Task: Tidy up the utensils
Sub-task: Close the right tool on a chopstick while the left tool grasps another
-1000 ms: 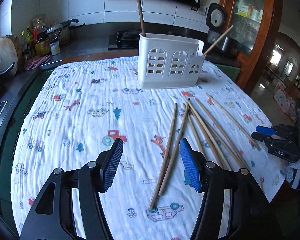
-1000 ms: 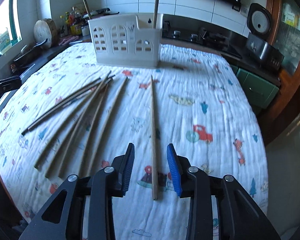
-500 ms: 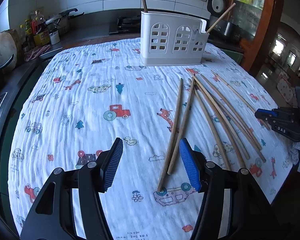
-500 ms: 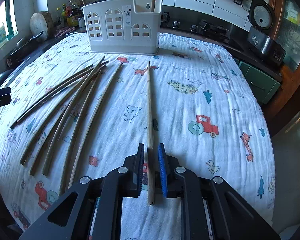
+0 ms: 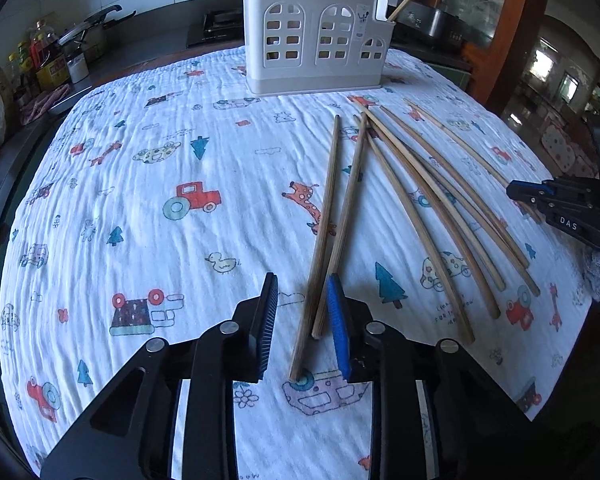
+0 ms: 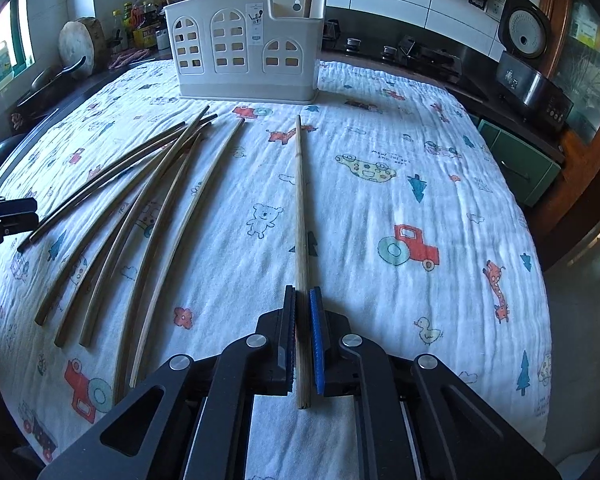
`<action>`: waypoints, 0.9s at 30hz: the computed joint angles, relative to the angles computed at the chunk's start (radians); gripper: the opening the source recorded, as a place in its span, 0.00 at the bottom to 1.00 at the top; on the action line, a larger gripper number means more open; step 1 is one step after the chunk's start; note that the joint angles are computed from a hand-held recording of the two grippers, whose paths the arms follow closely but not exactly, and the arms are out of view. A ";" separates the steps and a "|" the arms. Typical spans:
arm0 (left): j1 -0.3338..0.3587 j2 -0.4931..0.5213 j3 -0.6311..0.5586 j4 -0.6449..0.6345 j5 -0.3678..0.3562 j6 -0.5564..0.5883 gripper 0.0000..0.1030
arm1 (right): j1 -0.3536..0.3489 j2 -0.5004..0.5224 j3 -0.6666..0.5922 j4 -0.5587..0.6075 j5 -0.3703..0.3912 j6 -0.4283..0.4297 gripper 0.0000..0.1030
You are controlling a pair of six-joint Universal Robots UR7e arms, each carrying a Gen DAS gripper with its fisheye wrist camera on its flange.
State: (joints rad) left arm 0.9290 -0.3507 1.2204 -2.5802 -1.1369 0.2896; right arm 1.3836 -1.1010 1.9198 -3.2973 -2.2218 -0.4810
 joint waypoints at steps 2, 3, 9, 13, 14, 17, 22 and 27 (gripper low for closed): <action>0.002 0.010 -0.023 0.018 -0.002 0.005 0.22 | 0.000 -0.001 0.000 0.002 0.001 0.002 0.07; 0.003 0.014 -0.035 0.032 -0.008 0.010 0.20 | 0.000 -0.002 -0.001 0.005 0.001 0.004 0.07; 0.002 0.042 -0.092 0.099 -0.010 0.038 0.14 | 0.000 -0.002 0.000 0.003 0.002 0.003 0.07; 0.004 0.053 -0.112 0.120 -0.012 0.038 0.13 | 0.000 -0.001 -0.001 0.003 0.001 0.002 0.07; 0.005 0.056 -0.119 0.126 -0.014 0.034 0.13 | 0.000 -0.001 -0.002 0.003 0.001 0.002 0.07; 0.009 0.066 -0.139 0.156 -0.021 0.019 0.13 | 0.000 0.000 -0.001 0.003 0.001 0.003 0.07; 0.009 0.071 -0.143 0.155 -0.018 0.012 0.13 | 0.000 0.000 -0.001 0.000 0.000 0.002 0.07; 0.004 0.071 -0.134 0.142 -0.002 0.014 0.13 | 0.001 0.001 -0.001 -0.001 0.001 0.002 0.07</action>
State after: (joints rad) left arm 0.9326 -0.2802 1.0862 -2.4382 -1.1390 0.3039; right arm 1.3841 -1.1002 1.9192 -3.2988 -2.2211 -0.4786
